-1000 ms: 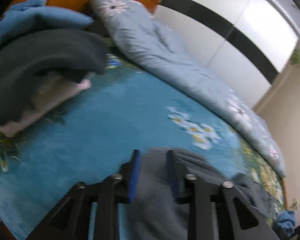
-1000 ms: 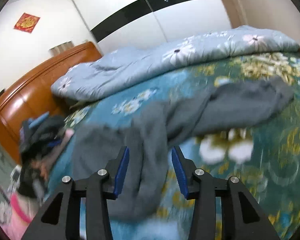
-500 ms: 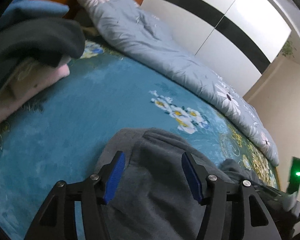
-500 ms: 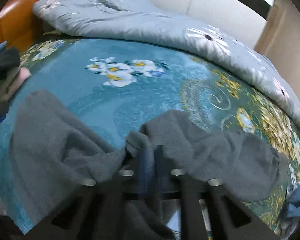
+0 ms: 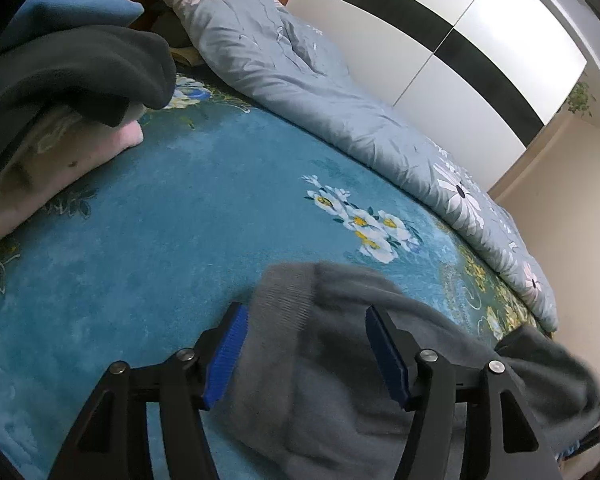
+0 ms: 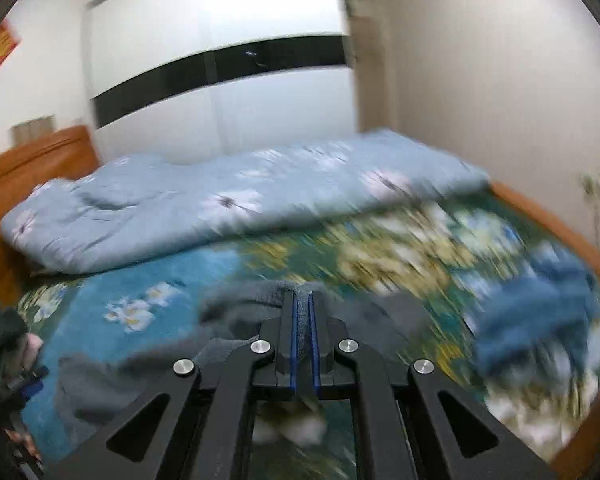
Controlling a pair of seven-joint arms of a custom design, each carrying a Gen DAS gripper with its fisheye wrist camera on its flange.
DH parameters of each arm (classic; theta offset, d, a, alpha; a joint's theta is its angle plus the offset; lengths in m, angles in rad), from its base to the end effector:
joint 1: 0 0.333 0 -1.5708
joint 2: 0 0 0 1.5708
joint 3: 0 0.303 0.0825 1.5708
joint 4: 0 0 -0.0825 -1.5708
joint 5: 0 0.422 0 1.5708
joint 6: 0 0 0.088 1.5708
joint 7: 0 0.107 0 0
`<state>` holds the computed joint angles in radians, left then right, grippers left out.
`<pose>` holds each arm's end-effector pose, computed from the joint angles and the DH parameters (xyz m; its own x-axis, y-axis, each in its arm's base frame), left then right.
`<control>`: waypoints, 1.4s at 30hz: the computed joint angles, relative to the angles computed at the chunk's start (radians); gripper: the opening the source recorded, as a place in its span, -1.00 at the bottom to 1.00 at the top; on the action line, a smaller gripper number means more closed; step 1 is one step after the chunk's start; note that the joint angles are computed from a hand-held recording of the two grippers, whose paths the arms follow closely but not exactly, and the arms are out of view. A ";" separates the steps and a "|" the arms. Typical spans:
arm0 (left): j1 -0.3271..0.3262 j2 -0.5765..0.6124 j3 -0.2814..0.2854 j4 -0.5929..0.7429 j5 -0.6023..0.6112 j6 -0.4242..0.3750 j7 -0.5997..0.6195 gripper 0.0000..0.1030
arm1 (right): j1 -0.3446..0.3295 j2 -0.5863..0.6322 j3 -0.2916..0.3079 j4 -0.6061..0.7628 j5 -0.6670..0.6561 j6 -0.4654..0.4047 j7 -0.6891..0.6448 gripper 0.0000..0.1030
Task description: Fold clothes
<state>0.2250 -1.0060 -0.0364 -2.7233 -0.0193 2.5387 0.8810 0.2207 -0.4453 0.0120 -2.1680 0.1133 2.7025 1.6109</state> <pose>0.3501 0.0656 0.5762 0.5849 -0.6703 0.4568 -0.3840 -0.7249 -0.5720 0.4983 0.1153 0.6729 0.1887 -0.9721 -0.1396 -0.5720 0.0068 -0.8202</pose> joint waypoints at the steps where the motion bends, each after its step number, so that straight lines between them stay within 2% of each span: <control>1: -0.001 0.002 0.002 0.001 0.000 -0.004 0.002 0.30 | -0.016 -0.030 -0.014 -0.048 0.003 -0.032 0.010 -0.90; 4: -0.006 0.011 0.007 0.005 -0.003 -0.018 0.008 0.32 | -0.046 -0.081 -0.049 -0.157 0.023 -0.123 0.022 -0.90; 7: -0.007 0.026 0.006 0.013 0.001 -0.039 0.017 0.33 | -0.062 -0.089 -0.081 -0.217 0.060 -0.171 0.020 -0.90; 12: -0.048 0.064 0.031 0.026 -0.027 -0.056 0.064 0.36 | -0.064 -0.104 -0.077 -0.230 0.075 -0.162 -0.038 -0.85; 14: -0.061 0.080 0.030 0.036 -0.034 -0.056 0.085 0.37 | -0.072 -0.111 -0.049 -0.220 0.045 -0.128 -0.045 -0.75; 15: -0.062 0.088 0.022 0.043 -0.030 -0.059 0.092 0.37 | -0.076 -0.113 -0.032 -0.214 0.023 -0.108 -0.045 -0.59; 16: -0.062 0.092 0.013 0.048 -0.023 -0.061 0.099 0.37 | -0.073 -0.109 -0.020 -0.205 0.006 -0.092 -0.051 -0.34; 18: -0.062 0.103 -0.005 0.059 -0.007 -0.065 0.111 0.37 | -0.021 -0.061 -0.024 -0.167 0.014 -0.084 -0.109 -0.18; 21: -0.073 0.110 -0.008 0.064 0.000 -0.073 0.128 0.39 | 0.059 0.031 -0.017 -0.096 0.045 -0.113 -0.204 -0.18; 23: -0.076 0.114 -0.003 0.066 -0.003 -0.079 0.134 0.42 | 0.087 0.105 0.007 -0.041 0.050 -0.140 -0.242 -0.18; 27: -0.078 0.119 -0.001 0.069 -0.008 -0.084 0.140 0.44 | 0.061 0.207 0.078 0.021 -0.071 -0.126 -0.156 -0.18; 29: -0.081 0.123 0.000 0.074 -0.009 -0.092 0.145 0.44 | 0.057 0.222 0.074 0.036 -0.079 -0.129 -0.120 -0.18; 30: -0.082 0.124 -0.002 0.074 -0.010 -0.093 0.146 0.44 | 0.057 0.227 0.068 0.041 -0.070 -0.130 -0.112 -0.36; 31: -0.083 0.125 -0.002 0.076 -0.010 -0.094 0.148 0.44 | 0.063 0.220 0.049 0.040 -0.030 -0.132 -0.132 -0.76; 32: -0.082 0.126 -0.004 0.078 -0.008 -0.095 0.149 0.44 | 0.058 0.212 0.039 0.041 -0.019 -0.133 -0.135 -0.80; 36: -0.086 0.125 0.001 0.077 -0.014 -0.095 0.156 0.44 | 0.008 0.181 0.018 0.047 -0.041 -0.101 -0.096 -0.82; 42: -0.083 0.129 -0.003 0.080 -0.015 -0.099 0.155 0.45 | -0.168 0.135 -0.003 0.053 -0.181 -0.061 0.164 -0.83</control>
